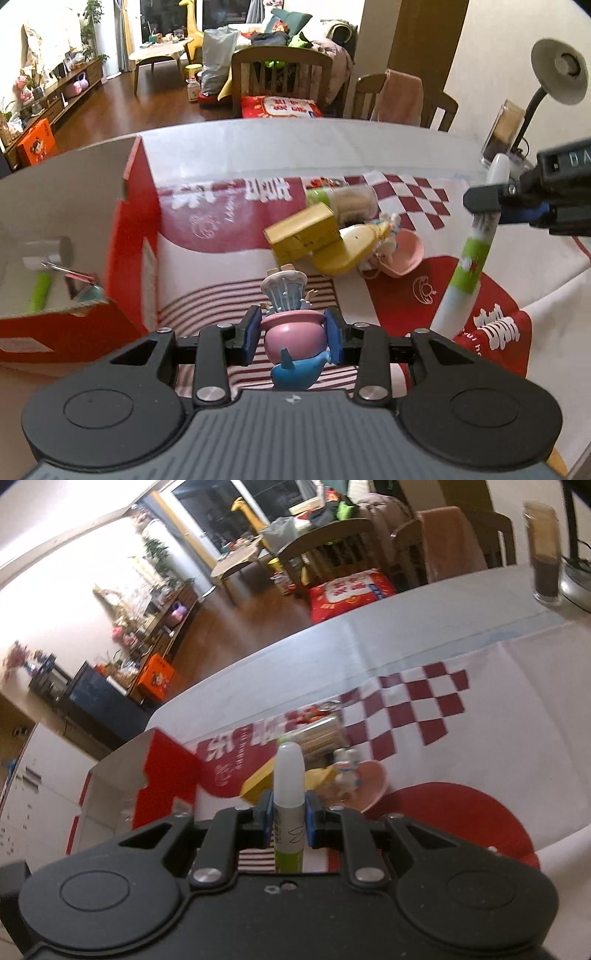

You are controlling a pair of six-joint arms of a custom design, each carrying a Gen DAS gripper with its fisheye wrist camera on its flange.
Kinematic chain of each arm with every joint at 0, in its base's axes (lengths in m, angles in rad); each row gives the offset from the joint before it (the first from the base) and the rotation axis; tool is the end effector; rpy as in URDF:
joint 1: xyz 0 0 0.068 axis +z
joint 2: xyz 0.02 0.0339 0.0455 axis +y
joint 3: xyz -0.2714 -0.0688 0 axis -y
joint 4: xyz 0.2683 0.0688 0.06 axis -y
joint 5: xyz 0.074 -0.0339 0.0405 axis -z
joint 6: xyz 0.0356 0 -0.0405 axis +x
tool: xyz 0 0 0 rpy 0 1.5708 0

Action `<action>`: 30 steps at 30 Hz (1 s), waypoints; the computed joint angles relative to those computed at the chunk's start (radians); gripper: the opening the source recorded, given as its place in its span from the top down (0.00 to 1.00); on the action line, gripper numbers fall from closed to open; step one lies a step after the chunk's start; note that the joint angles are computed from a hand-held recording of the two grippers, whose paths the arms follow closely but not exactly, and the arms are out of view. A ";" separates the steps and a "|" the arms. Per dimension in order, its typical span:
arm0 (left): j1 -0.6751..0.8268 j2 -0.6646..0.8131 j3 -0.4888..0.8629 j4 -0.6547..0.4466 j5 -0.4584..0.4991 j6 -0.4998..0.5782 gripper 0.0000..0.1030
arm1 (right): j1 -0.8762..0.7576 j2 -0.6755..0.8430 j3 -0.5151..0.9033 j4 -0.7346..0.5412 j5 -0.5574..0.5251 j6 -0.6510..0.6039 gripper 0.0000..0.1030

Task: Organize rigid objects
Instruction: 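Carry the pink pot toy and glue stick with both tools over the box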

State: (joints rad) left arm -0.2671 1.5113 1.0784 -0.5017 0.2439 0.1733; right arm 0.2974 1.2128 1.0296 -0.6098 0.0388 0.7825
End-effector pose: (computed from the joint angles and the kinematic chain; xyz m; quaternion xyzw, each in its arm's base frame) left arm 0.3229 -0.0973 0.2390 0.2431 0.9117 -0.1300 0.3047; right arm 0.2648 0.0797 0.2997 0.2293 0.8963 0.1795 0.3344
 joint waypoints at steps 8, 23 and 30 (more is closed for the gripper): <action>0.149 0.018 0.127 -0.114 0.101 0.116 0.65 | 0.143 0.127 0.184 -0.044 0.071 0.013 0.85; 0.450 0.189 0.410 -0.259 0.254 0.320 0.65 | 0.301 0.477 0.611 -0.079 0.160 0.003 0.85; 0.542 0.319 0.565 -0.313 0.286 0.398 0.65 | 0.348 0.699 0.888 -0.150 0.185 -0.022 0.85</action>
State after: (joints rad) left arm 0.2751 1.8305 1.6432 -0.8144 0.5297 0.5710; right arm 0.6452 1.9118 1.9175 -0.7593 0.2242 0.7609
